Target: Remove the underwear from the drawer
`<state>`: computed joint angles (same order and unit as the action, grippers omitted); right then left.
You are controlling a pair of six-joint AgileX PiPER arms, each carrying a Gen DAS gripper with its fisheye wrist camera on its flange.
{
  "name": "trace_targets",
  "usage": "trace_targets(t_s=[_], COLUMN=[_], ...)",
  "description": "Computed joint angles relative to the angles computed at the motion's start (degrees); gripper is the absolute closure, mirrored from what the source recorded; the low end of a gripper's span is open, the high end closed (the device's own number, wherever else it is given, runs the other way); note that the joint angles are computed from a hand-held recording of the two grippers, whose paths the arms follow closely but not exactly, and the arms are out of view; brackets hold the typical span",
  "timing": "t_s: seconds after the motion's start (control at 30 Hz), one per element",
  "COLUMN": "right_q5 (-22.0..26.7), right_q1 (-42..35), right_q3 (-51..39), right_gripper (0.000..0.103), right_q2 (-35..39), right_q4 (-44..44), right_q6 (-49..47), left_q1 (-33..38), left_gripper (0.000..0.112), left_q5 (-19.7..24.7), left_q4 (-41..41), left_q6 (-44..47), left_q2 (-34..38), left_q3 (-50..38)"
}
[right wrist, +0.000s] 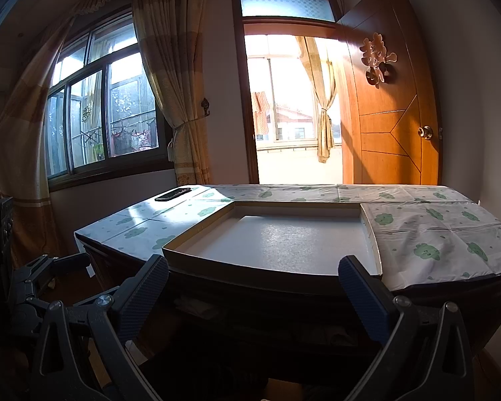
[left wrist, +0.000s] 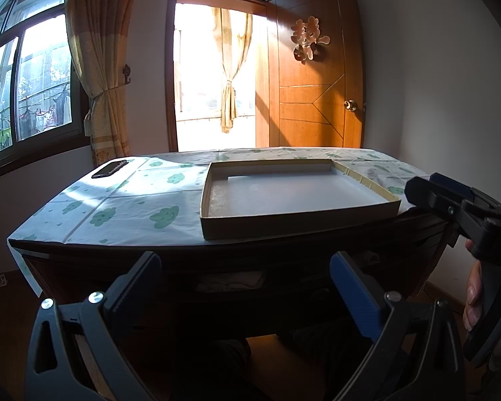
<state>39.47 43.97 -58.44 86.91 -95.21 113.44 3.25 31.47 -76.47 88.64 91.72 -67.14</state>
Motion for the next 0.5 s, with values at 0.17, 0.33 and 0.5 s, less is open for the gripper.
trace_targets(t_s=[0.17,0.33,0.5], right_q5=[0.3,0.3,0.3], right_q1=[0.2,0.0,-0.1], right_q3=[0.3,0.6,1.0], right_gripper=[0.000,0.000,0.000], right_q2=[0.0,-0.2,-0.4], right_q4=[-0.2,-0.3,-0.7], right_q6=[0.4,0.7,0.9], left_q1=[0.0,0.0,-0.1], left_gripper=[0.009,0.009,0.009], left_q5=[-0.1,0.0,-0.1], left_q4=[0.0,-0.2,-0.3], left_q6=[0.0,0.3,0.4], left_q2=[-0.1,0.0,-0.1], left_q3=[0.1,0.1,0.3])
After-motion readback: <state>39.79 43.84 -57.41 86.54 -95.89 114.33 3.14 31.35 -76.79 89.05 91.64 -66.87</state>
